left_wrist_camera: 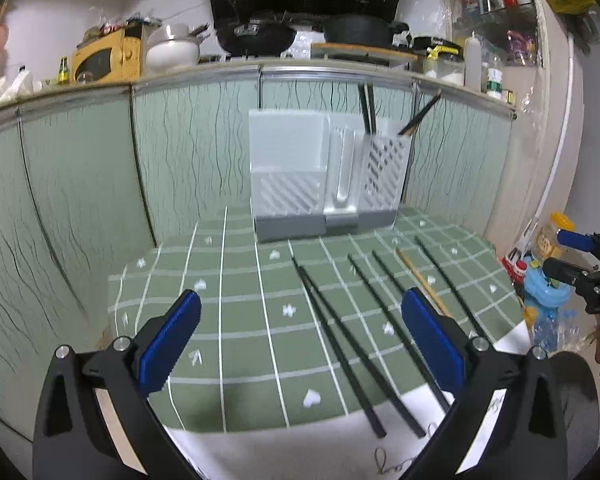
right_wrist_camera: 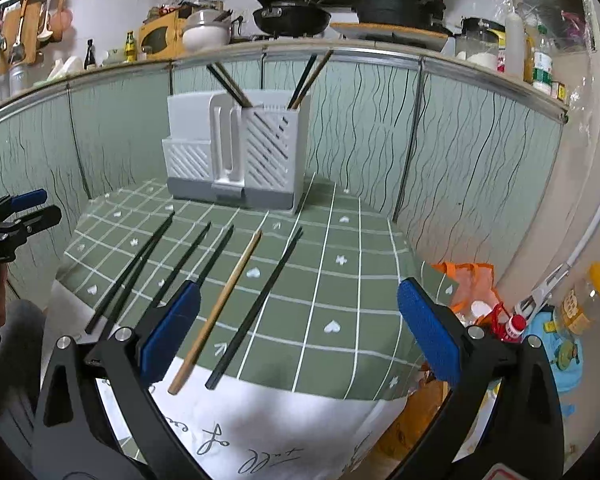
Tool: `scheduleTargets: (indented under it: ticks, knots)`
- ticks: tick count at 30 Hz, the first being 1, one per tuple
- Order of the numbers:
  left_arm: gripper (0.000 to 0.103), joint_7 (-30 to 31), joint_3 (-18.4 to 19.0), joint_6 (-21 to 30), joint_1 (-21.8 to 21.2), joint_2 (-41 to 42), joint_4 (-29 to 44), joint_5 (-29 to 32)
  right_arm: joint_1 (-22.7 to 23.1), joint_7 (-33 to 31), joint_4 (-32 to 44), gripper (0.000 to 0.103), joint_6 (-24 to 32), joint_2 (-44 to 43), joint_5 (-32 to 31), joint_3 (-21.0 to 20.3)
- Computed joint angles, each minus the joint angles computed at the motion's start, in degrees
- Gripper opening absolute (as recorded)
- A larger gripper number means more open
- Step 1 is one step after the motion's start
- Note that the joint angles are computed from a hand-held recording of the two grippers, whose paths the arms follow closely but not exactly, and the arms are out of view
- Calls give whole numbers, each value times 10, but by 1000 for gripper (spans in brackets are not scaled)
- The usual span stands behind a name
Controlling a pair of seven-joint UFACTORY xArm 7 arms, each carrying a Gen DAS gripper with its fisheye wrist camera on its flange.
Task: Organize utensils
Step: 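Move both open tools back down to the chopsticks on the mat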
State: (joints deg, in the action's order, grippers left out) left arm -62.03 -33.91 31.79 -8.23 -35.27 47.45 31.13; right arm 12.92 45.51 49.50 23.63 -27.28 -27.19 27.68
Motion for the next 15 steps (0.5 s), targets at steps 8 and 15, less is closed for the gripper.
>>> scheduleTargets:
  ticks: [8, 15]
  knots:
    - [98, -20, -23, 41, -11, 7, -17, 3, 6, 29, -9, 92, 7, 28, -11, 13]
    - [97, -62, -33, 72, -24, 31, -12, 24, 23, 65, -2, 84, 22, 62, -37, 14]
